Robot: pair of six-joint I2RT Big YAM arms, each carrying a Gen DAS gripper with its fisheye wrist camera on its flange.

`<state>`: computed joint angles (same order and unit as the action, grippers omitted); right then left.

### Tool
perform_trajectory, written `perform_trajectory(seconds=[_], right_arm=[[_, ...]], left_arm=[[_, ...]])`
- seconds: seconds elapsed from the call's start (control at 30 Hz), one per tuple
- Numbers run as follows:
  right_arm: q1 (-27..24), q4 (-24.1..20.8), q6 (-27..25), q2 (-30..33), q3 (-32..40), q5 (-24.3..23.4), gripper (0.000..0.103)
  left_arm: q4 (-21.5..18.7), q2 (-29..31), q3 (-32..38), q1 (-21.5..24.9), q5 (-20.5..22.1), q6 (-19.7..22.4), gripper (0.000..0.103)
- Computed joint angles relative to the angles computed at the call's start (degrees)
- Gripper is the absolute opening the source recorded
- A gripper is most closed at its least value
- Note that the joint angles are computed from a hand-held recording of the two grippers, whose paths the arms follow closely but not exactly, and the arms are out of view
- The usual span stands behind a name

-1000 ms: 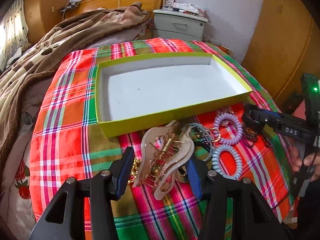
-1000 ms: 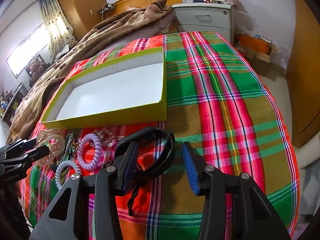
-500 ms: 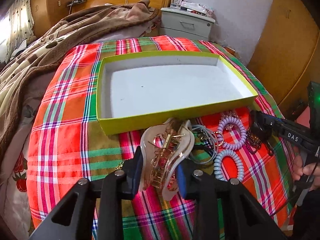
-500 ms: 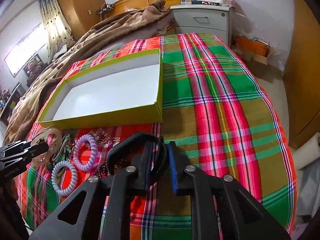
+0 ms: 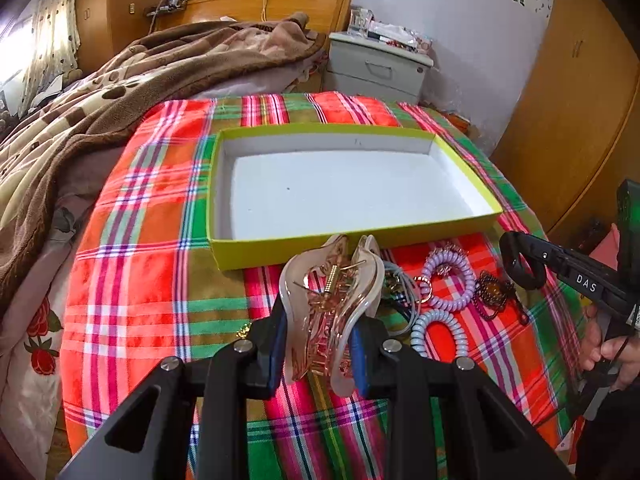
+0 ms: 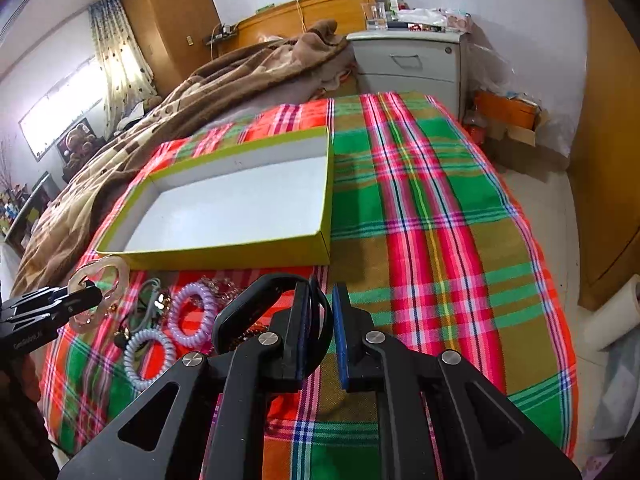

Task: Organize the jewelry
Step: 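Carry the claw clip and black band into the box and release both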

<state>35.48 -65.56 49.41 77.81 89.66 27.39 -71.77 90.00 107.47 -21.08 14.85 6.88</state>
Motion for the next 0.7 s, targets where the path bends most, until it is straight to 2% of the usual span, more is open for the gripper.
perform_trajectory(seconds=[0.27,0.47,0.7], right_arm=[[-1.0,0.2,-3.0,1.3,4.3,0.8,0.012],[-3.7,0.2,-6.7,4.5,9.3,-0.6,0.012],[-7.6,-0.1,-9.5,9.7,15.0,-3.1,0.012]], left_arm=[[-0.7,1.5,5.0,0.8,0.6,-0.7,0.028],[-2.0,6.0,12.2,1.2,-0.6,-1.8,0.028],[-5.4,13.6,22.4,1.1,-0.8,-2.2,0.028]])
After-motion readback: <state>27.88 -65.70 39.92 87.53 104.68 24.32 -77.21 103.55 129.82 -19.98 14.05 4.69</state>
